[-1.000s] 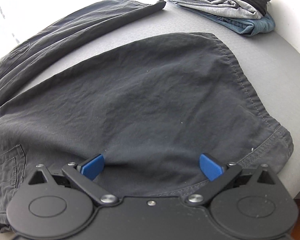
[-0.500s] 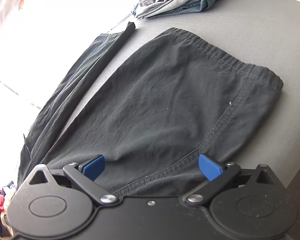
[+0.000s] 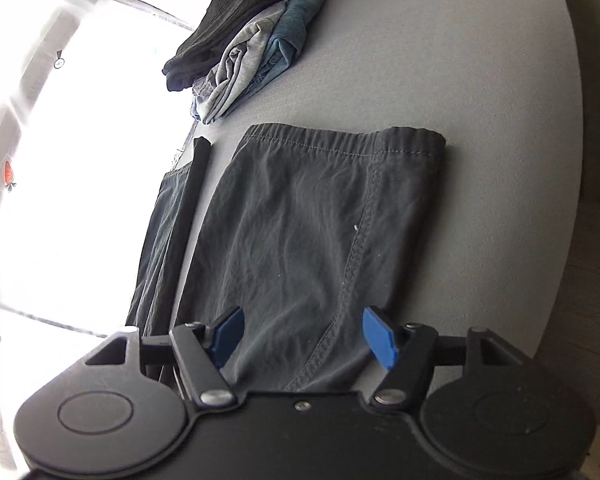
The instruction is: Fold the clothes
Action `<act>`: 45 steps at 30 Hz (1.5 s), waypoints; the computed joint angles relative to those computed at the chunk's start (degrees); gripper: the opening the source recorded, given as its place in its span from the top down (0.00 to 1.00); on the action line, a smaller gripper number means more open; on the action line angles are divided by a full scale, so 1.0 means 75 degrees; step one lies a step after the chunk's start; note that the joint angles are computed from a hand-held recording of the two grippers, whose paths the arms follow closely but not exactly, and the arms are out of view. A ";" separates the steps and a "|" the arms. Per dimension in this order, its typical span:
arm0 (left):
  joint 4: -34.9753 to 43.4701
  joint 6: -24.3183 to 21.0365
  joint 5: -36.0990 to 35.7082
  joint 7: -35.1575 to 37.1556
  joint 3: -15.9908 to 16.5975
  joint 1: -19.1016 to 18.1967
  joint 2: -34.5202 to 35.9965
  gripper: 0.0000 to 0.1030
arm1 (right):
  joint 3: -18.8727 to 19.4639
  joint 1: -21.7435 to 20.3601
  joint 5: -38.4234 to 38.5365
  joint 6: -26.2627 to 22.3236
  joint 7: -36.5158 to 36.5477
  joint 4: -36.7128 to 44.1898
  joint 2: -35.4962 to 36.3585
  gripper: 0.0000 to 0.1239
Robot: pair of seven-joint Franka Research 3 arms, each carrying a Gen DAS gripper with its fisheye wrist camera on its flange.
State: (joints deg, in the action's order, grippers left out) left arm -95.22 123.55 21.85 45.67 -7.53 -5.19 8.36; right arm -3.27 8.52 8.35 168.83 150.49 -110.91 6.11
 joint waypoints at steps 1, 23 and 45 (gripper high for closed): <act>0.0000 0.0000 0.0000 0.0000 0.0000 0.0000 0.0000 0.00 | -0.0041 0.0003 -0.0090 -0.0022 0.0054 -0.0021 -0.0032 0.46; -0.0131 0.0130 0.0043 -0.0036 -0.0002 0.0008 -0.0072 0.00 | 0.0268 -0.0407 0.2244 0.0577 -0.1240 -0.0307 0.0119 0.71; -0.0346 0.0351 -0.0483 0.0280 0.0042 0.0188 -0.0314 0.13 | -0.0229 -0.0039 -0.1584 -0.4214 0.0054 0.2806 0.1183 0.86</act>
